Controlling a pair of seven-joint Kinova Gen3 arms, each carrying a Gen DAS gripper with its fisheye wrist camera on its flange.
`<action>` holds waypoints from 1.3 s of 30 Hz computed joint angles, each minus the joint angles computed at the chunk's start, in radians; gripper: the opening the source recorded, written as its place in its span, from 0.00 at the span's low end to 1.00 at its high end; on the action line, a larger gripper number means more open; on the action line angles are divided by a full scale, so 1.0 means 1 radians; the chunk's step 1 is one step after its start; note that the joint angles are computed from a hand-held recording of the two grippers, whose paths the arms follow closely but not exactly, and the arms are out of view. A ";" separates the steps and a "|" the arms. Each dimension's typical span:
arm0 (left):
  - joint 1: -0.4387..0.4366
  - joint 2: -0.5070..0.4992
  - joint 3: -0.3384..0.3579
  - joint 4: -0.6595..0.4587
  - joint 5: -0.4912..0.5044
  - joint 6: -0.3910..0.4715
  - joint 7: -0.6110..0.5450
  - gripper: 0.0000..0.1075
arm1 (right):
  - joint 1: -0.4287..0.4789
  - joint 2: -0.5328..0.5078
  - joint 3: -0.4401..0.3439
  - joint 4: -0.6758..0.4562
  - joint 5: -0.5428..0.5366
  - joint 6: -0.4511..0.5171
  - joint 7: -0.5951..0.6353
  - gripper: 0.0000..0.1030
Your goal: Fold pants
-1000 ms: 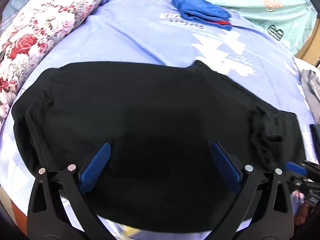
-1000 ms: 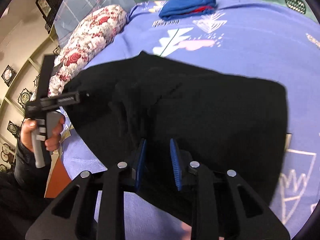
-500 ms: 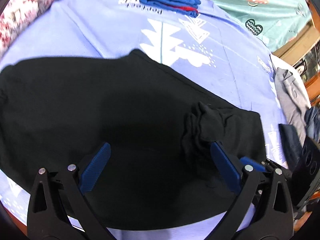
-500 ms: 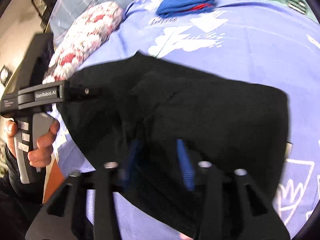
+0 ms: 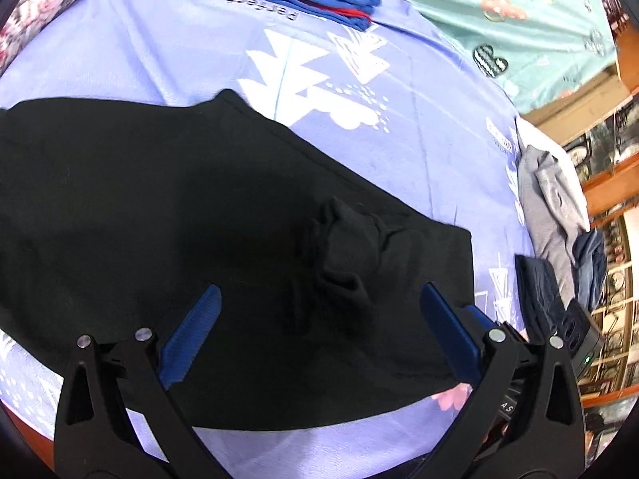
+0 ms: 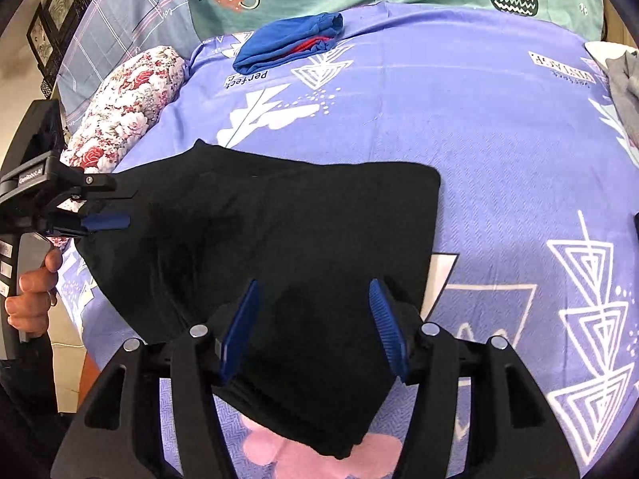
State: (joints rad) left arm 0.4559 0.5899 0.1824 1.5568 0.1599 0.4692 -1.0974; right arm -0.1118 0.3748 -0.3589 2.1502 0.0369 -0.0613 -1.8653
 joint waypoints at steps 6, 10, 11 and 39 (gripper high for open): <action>-0.068 0.074 0.091 -0.068 0.070 0.078 -0.088 0.93 | 0.080 -0.003 -0.075 0.022 0.037 -0.030 -0.020 0.57; -0.061 0.108 0.092 -0.111 0.103 0.119 -0.120 0.91 | 0.125 -0.005 -0.112 0.044 0.070 -0.055 -0.049 0.57; -0.068 0.119 0.100 -0.119 0.119 0.129 -0.129 0.87 | 0.134 -0.005 -0.118 0.047 0.080 -0.059 -0.058 0.57; 0.084 0.026 -0.091 0.016 -0.107 -0.041 0.111 0.19 | 0.121 -0.021 -0.042 0.034 0.189 -0.074 -0.271 0.69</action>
State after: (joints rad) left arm 0.5395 0.6154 0.0909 1.5724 0.0530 0.4281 -0.9869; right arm 0.0089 0.3542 -0.4012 2.1846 0.2263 -0.1353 -2.1364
